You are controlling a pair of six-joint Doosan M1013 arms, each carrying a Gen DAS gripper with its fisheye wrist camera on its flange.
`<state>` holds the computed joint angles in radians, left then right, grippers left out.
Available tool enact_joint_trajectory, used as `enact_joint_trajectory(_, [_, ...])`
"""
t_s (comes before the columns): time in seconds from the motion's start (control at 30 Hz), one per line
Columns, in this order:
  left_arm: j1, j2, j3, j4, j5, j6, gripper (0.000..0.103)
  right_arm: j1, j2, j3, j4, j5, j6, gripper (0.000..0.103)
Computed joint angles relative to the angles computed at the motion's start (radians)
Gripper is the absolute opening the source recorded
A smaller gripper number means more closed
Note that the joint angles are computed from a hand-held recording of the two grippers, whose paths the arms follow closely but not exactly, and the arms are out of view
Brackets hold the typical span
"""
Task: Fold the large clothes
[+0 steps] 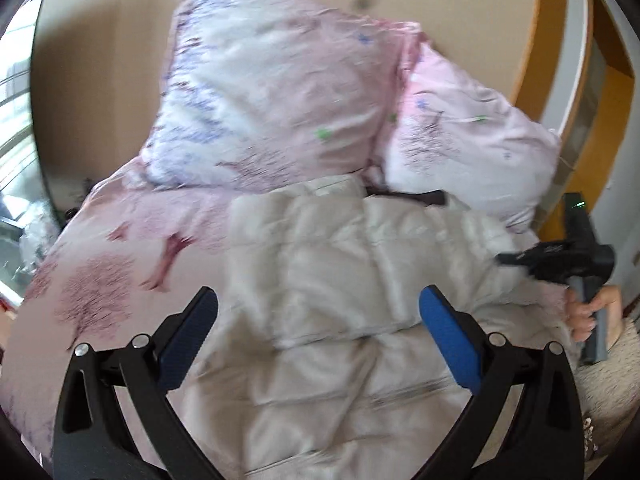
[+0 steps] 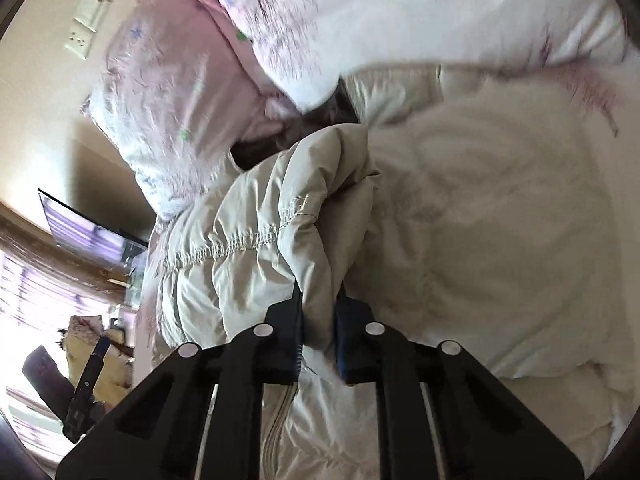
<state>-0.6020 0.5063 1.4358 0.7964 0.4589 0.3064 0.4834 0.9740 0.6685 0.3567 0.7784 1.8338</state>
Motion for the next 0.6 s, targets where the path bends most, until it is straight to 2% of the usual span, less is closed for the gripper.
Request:
enact_joint_trajectory(0.03, [0.006, -0.007, 0.012, -0.022, -0.001, 0.019, 0.101, 0.002, -0.001, 0.0, -0.034, 0.0, 0.022, 0.012])
enact_joint_trajectory(0.13, [0.028, -0.023, 0.046, -0.091, 0.003, 0.035, 0.101, 0.003, 0.044, -0.071, -0.119, 0.106, 0.121, 0.012])
enact_joint_trajectory(0.2, [0.035, -0.027, 0.062, -0.095, 0.004, 0.014, 0.101, 0.002, 0.069, -0.108, -0.134, 0.147, 0.141, 0.015])
enact_joint_trajectory(0.3, [0.031, -0.036, 0.093, 0.022, 0.014, -0.091, 0.101, 0.0, 0.099, -0.162, -0.142, 0.205, 0.136, 0.02])
enact_joint_trajectory(0.37, [0.019, -0.041, 0.112, 0.13, 0.037, -0.166, 0.101, 0.004, 0.086, -0.15, -0.185, 0.212, 0.141, 0.03])
enact_joint_trajectory(0.43, [0.016, -0.047, 0.124, 0.129, 0.047, -0.154, 0.101, 0.014, 0.041, -0.081, -0.264, 0.156, 0.173, 0.042])
enact_joint_trajectory(0.57, [0.029, -0.047, 0.123, -0.016, 0.051, -0.025, 0.101, 0.04, -0.057, 0.088, -0.473, -0.034, 0.265, 0.043])
enact_joint_trajectory(0.6, [0.031, -0.045, 0.12, -0.047, 0.059, 0.002, 0.101, 0.042, -0.069, 0.108, -0.479, -0.064, 0.247, 0.043])
